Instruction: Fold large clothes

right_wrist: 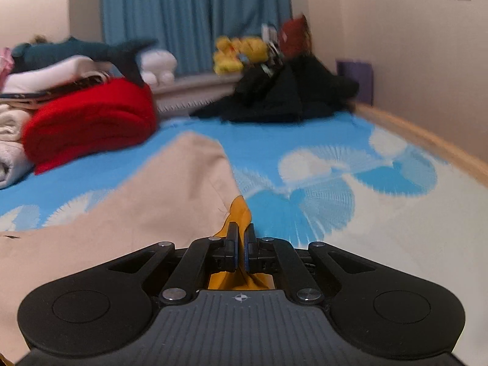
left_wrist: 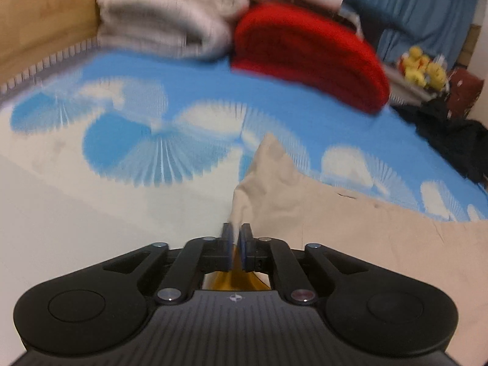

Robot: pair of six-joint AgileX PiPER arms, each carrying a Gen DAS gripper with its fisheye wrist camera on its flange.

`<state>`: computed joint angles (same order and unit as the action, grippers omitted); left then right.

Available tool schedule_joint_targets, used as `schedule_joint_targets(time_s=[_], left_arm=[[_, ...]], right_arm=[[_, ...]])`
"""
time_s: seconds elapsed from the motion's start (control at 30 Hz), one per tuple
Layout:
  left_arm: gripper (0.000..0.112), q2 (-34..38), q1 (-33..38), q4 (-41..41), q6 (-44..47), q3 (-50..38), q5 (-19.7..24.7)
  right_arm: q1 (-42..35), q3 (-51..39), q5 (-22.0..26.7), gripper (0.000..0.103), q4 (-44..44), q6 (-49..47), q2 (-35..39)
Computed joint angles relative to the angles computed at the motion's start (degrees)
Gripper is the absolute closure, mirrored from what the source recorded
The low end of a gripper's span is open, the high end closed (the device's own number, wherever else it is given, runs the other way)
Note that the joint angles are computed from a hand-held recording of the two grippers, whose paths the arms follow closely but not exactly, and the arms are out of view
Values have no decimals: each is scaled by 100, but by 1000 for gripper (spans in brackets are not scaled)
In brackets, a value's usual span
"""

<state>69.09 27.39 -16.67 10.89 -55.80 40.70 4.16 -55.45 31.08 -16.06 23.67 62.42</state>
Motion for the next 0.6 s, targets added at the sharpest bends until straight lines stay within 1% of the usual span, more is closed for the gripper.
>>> schedule_joint_targets(time_s=[0.03, 0.07, 0.1, 0.13, 0.17, 0.2, 0.23, 0.27, 0.3, 0.33, 0.37, 0.4, 0.43, 0.47, 0.53, 0.6], left_arm=[[92, 111, 40, 9, 91, -62, 248], [86, 95, -50, 247, -23, -43, 308], [84, 42, -150, 553, -153, 10, 227], [83, -77, -168, 650, -55, 81, 166], [83, -197, -101, 518, 212, 113, 201], [83, -315, 81, 157, 640, 133, 364], [83, -340, 321, -315, 1152, 99, 637], [82, -313, 617, -787, 1704, 70, 1017], [79, -237, 778, -1036, 2040, 22, 1449], [77, -170, 791, -1055, 2188, 19, 1766], [75, -101, 680, -846, 2189, 42, 1924], [75, -76, 454, -474, 2053, 108, 1929], [75, -91, 171, 0, 1826, 226, 1832], [75, -114, -40, 381, 1575, 329, 1705], [74, -228, -160, 881, 1061, 461, 1491], [75, -366, -86, 940, 868, 452, 1467]], right_arm=[[-38, -129, 227, 95, 102, 23, 223], [-135, -265, 486, 91, 390, -166, 420], [-208, -408, 822, 89, 592, -310, 612], [-213, -476, 1103, 88, 614, -364, 708], [-227, -453, 1171, 88, 578, -416, 710], [-295, -412, 1179, 88, 674, -603, 666], [-469, -395, 1217, 87, 999, -988, 633], [-679, -397, 1336, 83, 1484, -1468, 603], [-887, -424, 1500, 81, 1885, -1888, 626], [-1011, -434, 1663, 80, 2058, -2160, 648], [-1046, -415, 1832, 80, 2002, -2313, 646], [-952, -396, 1995, 80, 1858, -2288, 582], [-896, -332, 2035, 82, 1825, -2308, 543], [-926, -266, 2023, 96, 1849, -2396, 466], [-995, -168, 1932, 101, 1965, -2493, 274], [-931, -111, 1778, 102, 1729, -2238, 119]])
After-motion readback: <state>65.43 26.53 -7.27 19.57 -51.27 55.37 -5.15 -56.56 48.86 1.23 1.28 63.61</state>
